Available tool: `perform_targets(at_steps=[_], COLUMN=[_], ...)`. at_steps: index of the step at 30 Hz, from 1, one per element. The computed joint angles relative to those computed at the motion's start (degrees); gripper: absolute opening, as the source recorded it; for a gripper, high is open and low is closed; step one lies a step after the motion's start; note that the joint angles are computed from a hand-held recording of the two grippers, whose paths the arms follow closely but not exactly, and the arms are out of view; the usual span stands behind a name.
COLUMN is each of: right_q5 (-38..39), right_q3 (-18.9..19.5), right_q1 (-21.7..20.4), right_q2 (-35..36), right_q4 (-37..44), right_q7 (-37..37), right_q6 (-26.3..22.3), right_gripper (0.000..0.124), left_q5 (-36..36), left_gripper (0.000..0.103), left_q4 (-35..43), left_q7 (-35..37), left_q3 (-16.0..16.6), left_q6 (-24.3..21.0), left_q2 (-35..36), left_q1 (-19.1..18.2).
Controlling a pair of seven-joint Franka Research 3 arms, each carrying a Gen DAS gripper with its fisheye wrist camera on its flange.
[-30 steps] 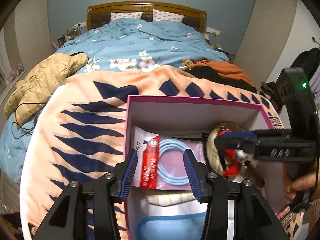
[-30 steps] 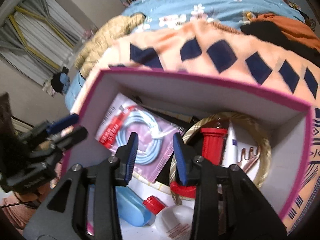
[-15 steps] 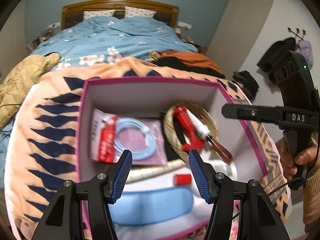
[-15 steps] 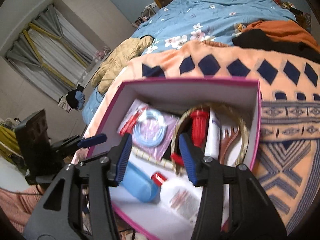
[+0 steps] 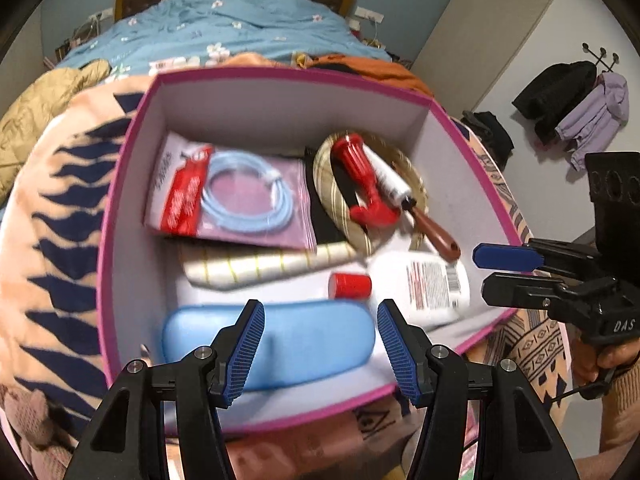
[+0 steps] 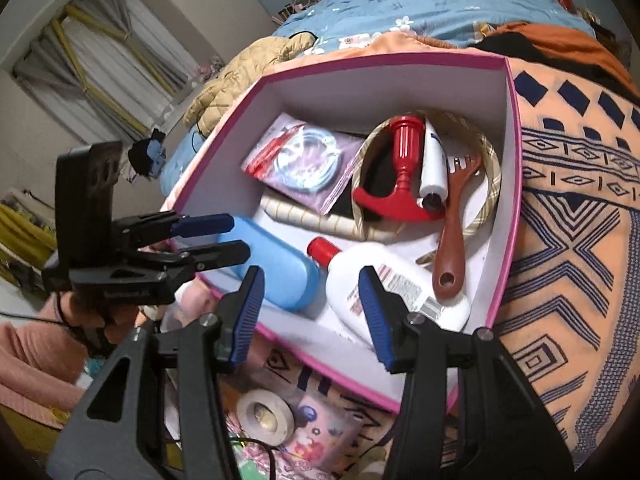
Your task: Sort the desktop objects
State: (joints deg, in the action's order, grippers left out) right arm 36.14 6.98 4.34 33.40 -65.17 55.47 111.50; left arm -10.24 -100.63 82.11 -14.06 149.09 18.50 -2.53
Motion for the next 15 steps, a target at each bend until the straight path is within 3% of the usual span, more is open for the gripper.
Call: perform_targets(at_steps=[4, 15], right_q5=[-0.6, -0.2], right_q3=[-0.3, -0.5], right_q1=[0.4, 0.3], right_q2=[-2.3, -2.2], right_q4=[-3.7, -3.4], right_q7=[-1.2, -0.8], right_q6=[1.2, -3.0], right_gripper=[0.051, 0.053], left_q5=[1.4, 1.5], left_gripper=[0.06, 0.06], left_q4=[-1.1, -1.0], left_q7=[-0.6, -0.4], left_q3=[0.3, 0.7], left_q6=[0.1, -1.4], left_q2=[-0.9, -1.1], left_q1=[-0.6, -0.9])
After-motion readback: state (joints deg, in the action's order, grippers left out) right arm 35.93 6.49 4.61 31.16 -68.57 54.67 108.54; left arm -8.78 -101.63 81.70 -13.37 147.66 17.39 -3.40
